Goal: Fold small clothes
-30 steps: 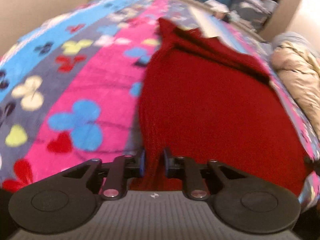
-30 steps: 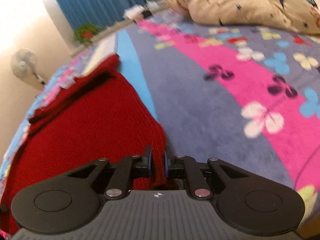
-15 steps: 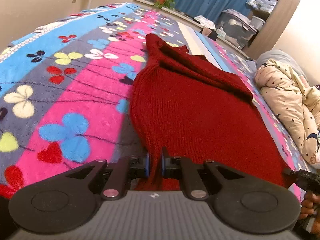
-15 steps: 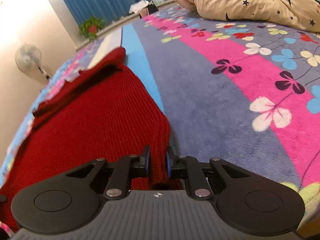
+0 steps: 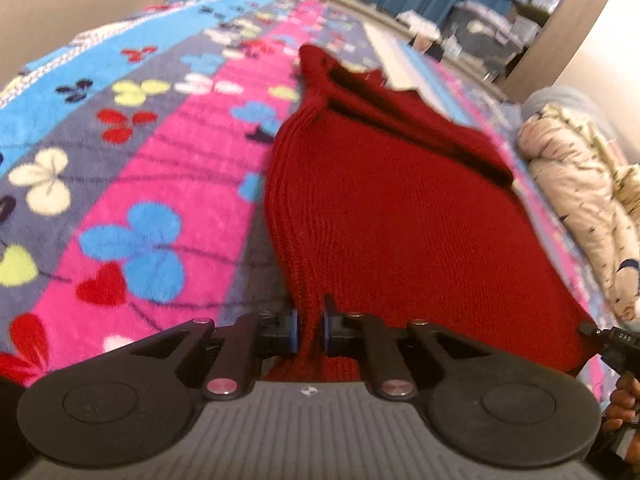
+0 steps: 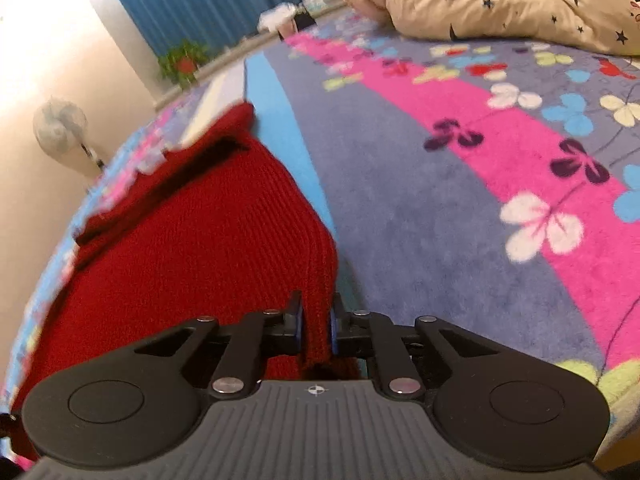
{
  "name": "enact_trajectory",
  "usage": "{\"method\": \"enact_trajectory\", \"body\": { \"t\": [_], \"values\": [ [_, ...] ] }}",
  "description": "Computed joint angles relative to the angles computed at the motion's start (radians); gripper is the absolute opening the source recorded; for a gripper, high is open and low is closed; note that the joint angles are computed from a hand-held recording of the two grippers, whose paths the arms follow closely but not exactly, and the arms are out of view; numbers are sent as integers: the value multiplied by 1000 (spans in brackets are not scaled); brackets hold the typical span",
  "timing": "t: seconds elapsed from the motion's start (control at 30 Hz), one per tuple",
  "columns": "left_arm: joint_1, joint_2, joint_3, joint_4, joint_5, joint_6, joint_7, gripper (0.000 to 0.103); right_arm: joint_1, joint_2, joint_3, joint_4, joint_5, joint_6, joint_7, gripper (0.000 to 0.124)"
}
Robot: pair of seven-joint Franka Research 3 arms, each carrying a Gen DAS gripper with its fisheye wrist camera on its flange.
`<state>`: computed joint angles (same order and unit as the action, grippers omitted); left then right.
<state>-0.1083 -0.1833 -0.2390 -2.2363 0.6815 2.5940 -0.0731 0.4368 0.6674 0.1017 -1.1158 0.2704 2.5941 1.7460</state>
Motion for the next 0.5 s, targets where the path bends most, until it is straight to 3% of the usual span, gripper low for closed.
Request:
{"method": "enact_trajectory", "body": {
  "t": [0.1,0.33,0.5],
  "values": [
    [5,-31,0,-2,25,25,12,11,-24,-19,32,2,38,23,-42,11],
    [22,-132,-16,-9,59,68,85,9,-102,-75,134,30,204,31,-268,9],
    [-5,-306,-22,-97,-19,111,144,9,-173,-253,183,-146,374,13,-505,8]
  ]
}}
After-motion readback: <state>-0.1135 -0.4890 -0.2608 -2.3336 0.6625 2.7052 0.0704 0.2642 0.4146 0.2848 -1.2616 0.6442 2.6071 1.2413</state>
